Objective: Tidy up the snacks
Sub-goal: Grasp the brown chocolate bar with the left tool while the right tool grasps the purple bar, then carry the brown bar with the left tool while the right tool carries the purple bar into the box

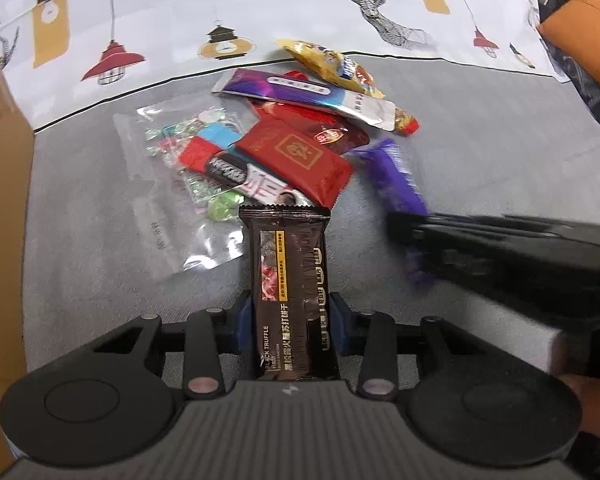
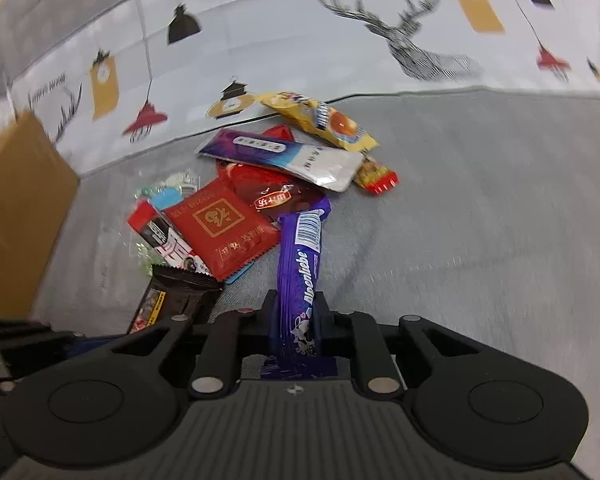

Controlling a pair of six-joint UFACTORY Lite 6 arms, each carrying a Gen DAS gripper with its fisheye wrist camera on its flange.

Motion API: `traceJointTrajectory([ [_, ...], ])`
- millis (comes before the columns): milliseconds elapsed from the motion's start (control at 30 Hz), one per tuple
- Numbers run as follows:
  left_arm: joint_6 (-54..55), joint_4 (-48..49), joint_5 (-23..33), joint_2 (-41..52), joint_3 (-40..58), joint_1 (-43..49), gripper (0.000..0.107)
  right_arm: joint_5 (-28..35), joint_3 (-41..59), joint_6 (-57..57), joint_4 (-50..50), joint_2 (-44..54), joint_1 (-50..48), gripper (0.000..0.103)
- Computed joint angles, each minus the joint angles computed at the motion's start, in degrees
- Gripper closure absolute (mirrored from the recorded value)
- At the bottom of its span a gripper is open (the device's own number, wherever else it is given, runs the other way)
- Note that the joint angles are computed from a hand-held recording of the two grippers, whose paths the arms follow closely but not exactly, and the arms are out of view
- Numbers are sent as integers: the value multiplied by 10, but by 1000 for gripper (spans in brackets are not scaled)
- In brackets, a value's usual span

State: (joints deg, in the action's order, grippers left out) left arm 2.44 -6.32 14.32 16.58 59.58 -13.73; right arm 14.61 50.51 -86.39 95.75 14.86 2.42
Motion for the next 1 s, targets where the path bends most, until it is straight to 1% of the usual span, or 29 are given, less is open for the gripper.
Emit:
traceJointTrajectory([
  [67, -32, 29, 4, -14, -13, -1, 64, 6, -28, 7, -2, -29, -15, 86],
  [133, -53, 50, 15, -31, -25, -4, 64, 14, -73, 4, 8, -77, -32, 86],
  [200, -41, 33, 28, -54, -43, -1, 64, 19, -122, 7, 9, -136, -46, 86],
  [267, -38, 31, 32, -80, -69, -2, 64, 8, -175, 29, -12, -205, -53, 86],
  [333, -88, 88, 37, -101, -94, -16, 64, -2, -225, 107, -80, -276, -61, 86],
  [367, -134, 136, 37, -115, -108, -26, 64, 1, -244, 146, -116, -306, -69, 86],
  [400, -164, 162, 42, -124, -116, -34, 64, 8, -263, 194, -165, -339, -77, 86],
  [500, -217, 186, 68, -156, -134, -50, 64, 19, -291, 286, -270, -413, -95, 86],
  [567, -235, 193, 85, -190, -148, -63, 64, 31, -304, 370, -347, -458, -102, 86],
  [633, -275, 230, 103, -232, -163, -83, 64, 53, -319, 464, -422, -510, -101, 86],
  [733, -277, 230, 138, -282, -169, -95, 64, 44, -327, 614, -542, -575, -46, 86],
  [800, -284, 237, 162, -310, -164, -101, 64, 35, -317, 694, -608, -590, -10, 86],
  [933, -252, 226, 201, -365, -140, -93, 64, 52, -294, 839, -717, -634, 36, 86],
  [1000, -220, 207, 218, -395, -124, -76, 64, 62, -274, 928, -789, -648, 65, 86],
])
